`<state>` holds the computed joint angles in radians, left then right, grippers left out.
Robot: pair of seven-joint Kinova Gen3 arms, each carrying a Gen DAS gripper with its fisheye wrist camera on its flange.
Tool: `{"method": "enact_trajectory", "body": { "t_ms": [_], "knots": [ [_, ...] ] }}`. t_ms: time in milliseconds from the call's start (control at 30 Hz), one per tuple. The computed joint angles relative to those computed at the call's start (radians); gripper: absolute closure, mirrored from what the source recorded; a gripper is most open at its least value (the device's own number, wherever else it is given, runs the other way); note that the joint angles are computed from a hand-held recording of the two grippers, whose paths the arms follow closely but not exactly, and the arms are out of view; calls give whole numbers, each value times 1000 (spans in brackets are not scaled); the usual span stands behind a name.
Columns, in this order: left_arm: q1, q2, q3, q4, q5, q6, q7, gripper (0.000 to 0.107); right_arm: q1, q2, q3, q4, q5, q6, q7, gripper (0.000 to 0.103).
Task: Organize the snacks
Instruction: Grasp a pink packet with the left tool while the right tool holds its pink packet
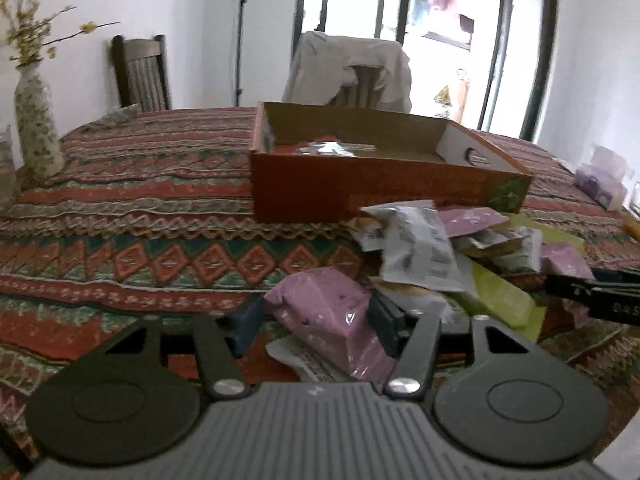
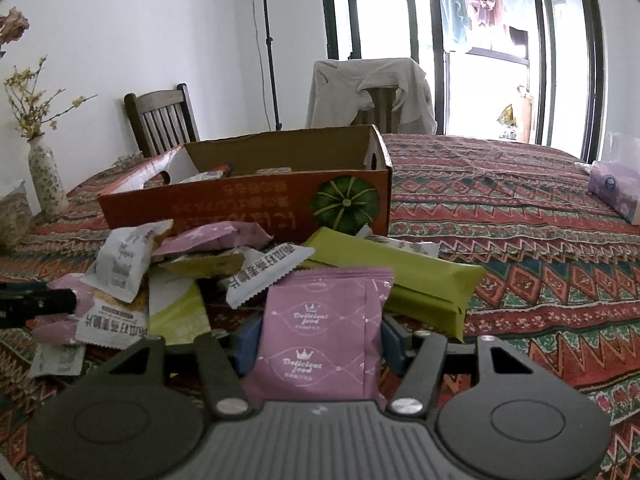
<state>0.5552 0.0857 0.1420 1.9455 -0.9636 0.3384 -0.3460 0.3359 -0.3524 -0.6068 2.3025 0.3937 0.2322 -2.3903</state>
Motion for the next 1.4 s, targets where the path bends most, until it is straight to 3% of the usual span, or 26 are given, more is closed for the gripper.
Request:
{"method": "enact_trajectory", "body": {
  "t_ms": [100,300,467,600,967,1067,1233,1400],
  "knots": [
    [0,-1,-5,-5,-19,39,35,47,3,-4,-2,1,-2,1,0,43],
    [-2,18,7,-40,-4,97,67,22,17,-4,-14,0,-2,-1,-2,43],
    [51,82,4,-121,-7,181,86,19,24,-2,-23,-1,-2,3,-5,43],
    [138,143,-33,-182,-42,302,135,17,19,-1,-14,1,0,4,-5,43],
    [119,73,-5,-113,-75,339,122,18,11,9,-3,7,-3,-13,-2,43],
    [113,52,16,-106,-85,364,149,8,11,4,-1,11,-7,-17,1,43],
    [95,63,46,-161,24,425,153,4,9,-1,2,16,-23,-21,10,43],
    [131,139,33,-257,62,538,172,4,-10,-8,23,25,-44,-28,34,43]
  ]
}}
